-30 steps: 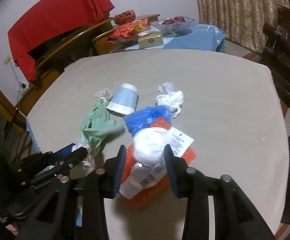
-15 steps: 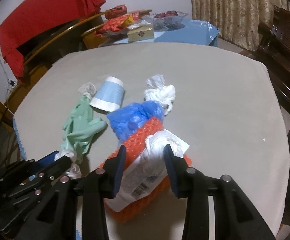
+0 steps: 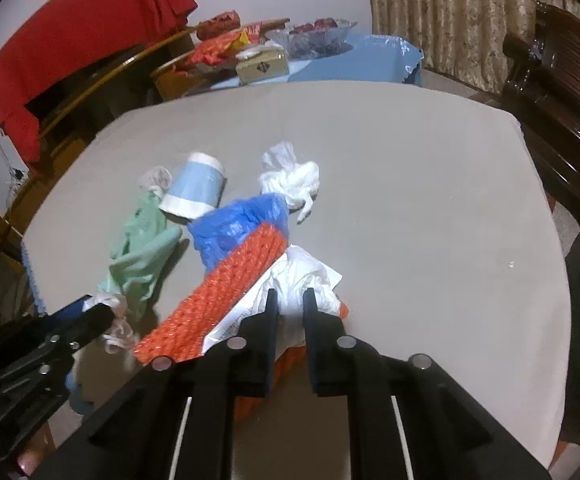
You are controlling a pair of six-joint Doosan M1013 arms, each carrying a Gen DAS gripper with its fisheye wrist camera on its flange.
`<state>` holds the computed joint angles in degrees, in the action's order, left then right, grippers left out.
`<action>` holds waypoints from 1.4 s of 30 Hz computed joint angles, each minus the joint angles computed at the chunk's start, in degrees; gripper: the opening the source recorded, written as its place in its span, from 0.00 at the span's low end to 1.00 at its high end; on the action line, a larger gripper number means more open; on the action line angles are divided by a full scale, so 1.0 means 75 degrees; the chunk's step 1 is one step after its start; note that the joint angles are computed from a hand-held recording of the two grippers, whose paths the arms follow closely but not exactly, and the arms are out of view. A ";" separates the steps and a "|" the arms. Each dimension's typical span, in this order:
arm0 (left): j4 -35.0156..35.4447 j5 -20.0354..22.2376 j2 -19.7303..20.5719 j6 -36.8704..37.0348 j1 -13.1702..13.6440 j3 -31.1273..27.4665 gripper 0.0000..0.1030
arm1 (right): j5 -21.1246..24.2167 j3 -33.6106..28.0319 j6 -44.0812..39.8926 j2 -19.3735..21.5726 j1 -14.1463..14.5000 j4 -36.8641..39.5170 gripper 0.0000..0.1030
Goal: Collect trash
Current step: 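Carry the white tissue toward the bin with the right tool, then open the right tool over the bin while the left tool drops the green glove in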
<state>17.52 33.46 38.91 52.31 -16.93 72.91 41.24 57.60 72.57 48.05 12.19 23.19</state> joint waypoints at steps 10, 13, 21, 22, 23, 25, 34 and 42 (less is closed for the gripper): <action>0.0643 -0.0048 -0.0306 -0.0413 -0.0161 0.0140 0.20 | -0.0404 0.0599 -0.0704 -0.0609 -0.0224 0.0973 0.12; 0.0740 -0.0013 -0.0365 -0.0454 -0.0221 0.0152 0.20 | -0.0503 0.0800 -0.0826 -0.0804 -0.0321 0.1226 0.12; 0.0903 0.0033 -0.0508 -0.0371 -0.0484 0.0088 0.20 | -0.0842 0.1276 -0.0852 -0.1272 -0.0594 0.1441 0.12; 0.0907 0.0045 -0.0509 -0.0365 -0.0515 0.0058 0.20 | -0.0869 0.1314 -0.0861 -0.1313 -0.0619 0.1441 0.12; 0.0930 0.0065 -0.0512 -0.0376 -0.0552 0.0031 0.20 | -0.0906 0.1362 -0.0864 -0.1360 -0.0645 0.1437 0.12; 0.1068 0.0163 -0.0512 -0.0500 -0.0652 -0.0044 0.20 | -0.1019 0.1487 -0.0917 -0.1473 -0.0708 0.1460 0.12; 0.1341 0.0385 -0.0458 -0.0649 -0.1126 -0.0414 0.20 | -0.1460 0.2059 -0.1175 -0.1937 -0.1013 0.1573 0.12; 0.1270 0.0616 -0.0188 -0.0468 -0.1531 -0.1067 0.20 | -0.1793 0.2350 -0.1212 -0.2192 -0.1387 0.1412 0.12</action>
<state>27.05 38.08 37.50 48.80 -28.41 64.90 27.79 75.22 63.48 31.62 1.79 33.77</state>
